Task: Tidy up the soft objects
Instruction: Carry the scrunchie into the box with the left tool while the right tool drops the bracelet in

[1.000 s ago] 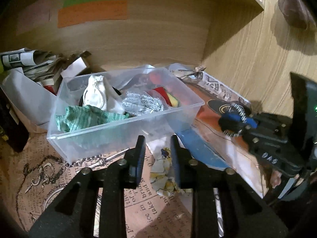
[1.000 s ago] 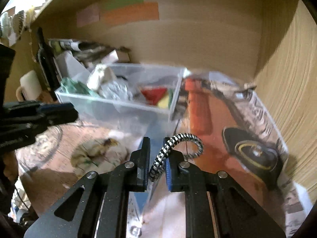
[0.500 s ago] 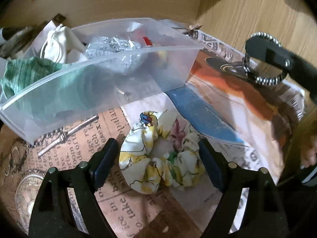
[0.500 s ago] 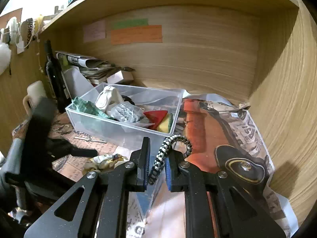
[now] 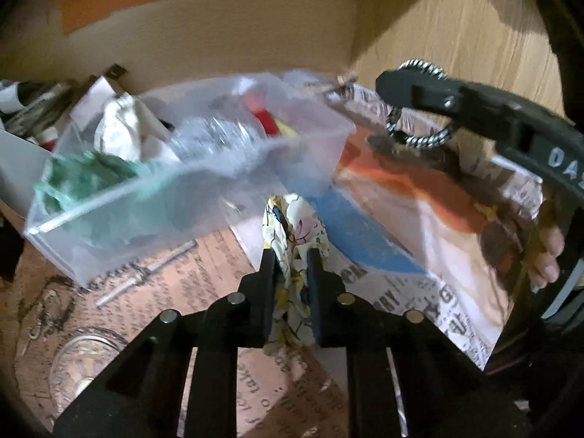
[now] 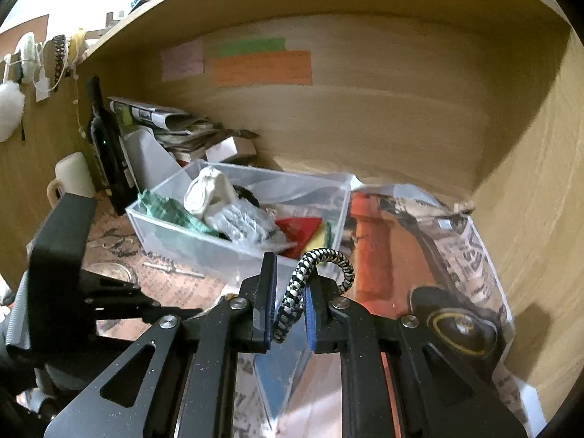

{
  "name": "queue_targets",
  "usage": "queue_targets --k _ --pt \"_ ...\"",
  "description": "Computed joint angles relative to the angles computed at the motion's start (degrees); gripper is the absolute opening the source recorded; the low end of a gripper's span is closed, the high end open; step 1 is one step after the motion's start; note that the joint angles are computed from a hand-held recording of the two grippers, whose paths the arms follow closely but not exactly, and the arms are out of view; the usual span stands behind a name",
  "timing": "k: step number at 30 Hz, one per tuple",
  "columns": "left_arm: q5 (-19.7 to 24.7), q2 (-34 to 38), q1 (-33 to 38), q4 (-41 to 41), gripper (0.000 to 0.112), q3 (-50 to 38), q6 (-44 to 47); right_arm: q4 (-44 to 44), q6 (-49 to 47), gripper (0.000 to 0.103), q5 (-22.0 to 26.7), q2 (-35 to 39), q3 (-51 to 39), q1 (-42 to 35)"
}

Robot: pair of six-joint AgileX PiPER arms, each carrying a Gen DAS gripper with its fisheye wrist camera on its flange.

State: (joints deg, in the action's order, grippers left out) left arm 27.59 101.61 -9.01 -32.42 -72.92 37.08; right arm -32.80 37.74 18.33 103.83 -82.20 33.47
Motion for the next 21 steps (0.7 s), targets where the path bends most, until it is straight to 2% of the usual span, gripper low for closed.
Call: queue_targets --k 5,10,13,16,21 --pt "0.3 -3.1 2.2 -3.1 0.014 -0.2 2.1 4.4 -6.4 0.012 1.1 2.7 -6.2 -0.1" --pt "0.1 -3.1 3.9 -1.2 0.014 -5.9 0.3 11.1 -15.9 0.012 5.1 8.0 -16.9 -0.4" --pt "0.1 -1.5 4.7 1.3 0.015 -9.8 -2.3 15.2 -22.1 0.012 10.2 13.3 -26.3 -0.6" --pt "4.6 1.5 6.3 0.7 0.015 -14.4 -3.1 17.6 -25.7 0.012 15.8 19.0 -35.7 -0.8" --pt "3.2 1.6 5.3 2.5 0.015 -10.4 -3.4 23.2 -32.6 0.012 27.7 29.7 -53.6 -1.9"
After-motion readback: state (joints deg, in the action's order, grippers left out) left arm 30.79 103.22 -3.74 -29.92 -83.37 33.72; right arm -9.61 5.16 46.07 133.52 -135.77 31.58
